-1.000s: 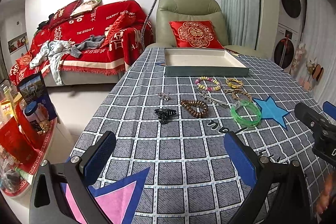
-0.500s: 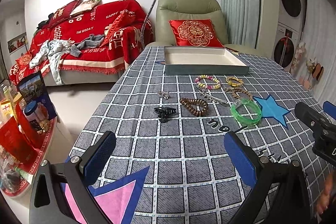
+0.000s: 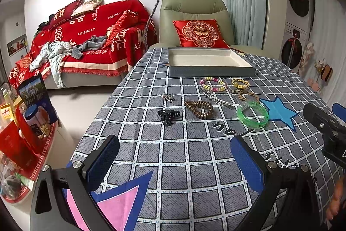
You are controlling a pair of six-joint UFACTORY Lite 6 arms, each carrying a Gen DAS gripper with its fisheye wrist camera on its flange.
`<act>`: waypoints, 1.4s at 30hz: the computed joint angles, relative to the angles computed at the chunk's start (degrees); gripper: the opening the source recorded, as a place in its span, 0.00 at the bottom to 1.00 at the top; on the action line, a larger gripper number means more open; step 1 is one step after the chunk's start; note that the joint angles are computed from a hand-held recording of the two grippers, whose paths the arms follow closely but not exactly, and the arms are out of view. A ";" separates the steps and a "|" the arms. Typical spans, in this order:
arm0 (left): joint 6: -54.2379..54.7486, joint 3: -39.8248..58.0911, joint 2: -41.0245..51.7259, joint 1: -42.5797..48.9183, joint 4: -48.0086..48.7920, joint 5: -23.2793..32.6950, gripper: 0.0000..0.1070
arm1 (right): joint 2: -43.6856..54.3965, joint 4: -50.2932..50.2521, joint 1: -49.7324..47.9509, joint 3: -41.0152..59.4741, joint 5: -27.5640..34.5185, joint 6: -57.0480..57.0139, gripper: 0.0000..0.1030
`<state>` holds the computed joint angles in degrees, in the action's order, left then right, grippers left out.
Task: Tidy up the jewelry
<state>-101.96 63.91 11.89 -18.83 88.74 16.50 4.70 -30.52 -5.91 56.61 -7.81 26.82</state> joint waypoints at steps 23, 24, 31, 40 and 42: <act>1.65 0.82 0.57 -0.61 -1.55 0.12 0.96 | -0.18 -3.54 -0.97 0.34 -0.02 3.40 1.00; 1.62 0.79 0.55 -0.59 -1.52 0.09 0.96 | -0.21 -3.57 -0.94 0.28 -0.03 3.41 1.00; 2.91 0.83 0.56 -0.75 -2.88 0.00 0.96 | -0.44 -4.91 -1.12 0.10 -0.11 4.69 1.00; 7.26 2.11 1.51 0.20 -6.97 -1.04 0.96 | 0.62 -10.88 -0.81 0.87 0.59 11.09 1.00; 8.01 2.39 1.86 0.39 -7.68 -1.18 0.96 | 1.00 -12.19 -0.73 1.24 0.76 12.51 1.00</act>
<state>-93.96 66.31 13.75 -18.44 81.06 15.32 5.70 -42.71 -6.64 57.85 -7.05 39.34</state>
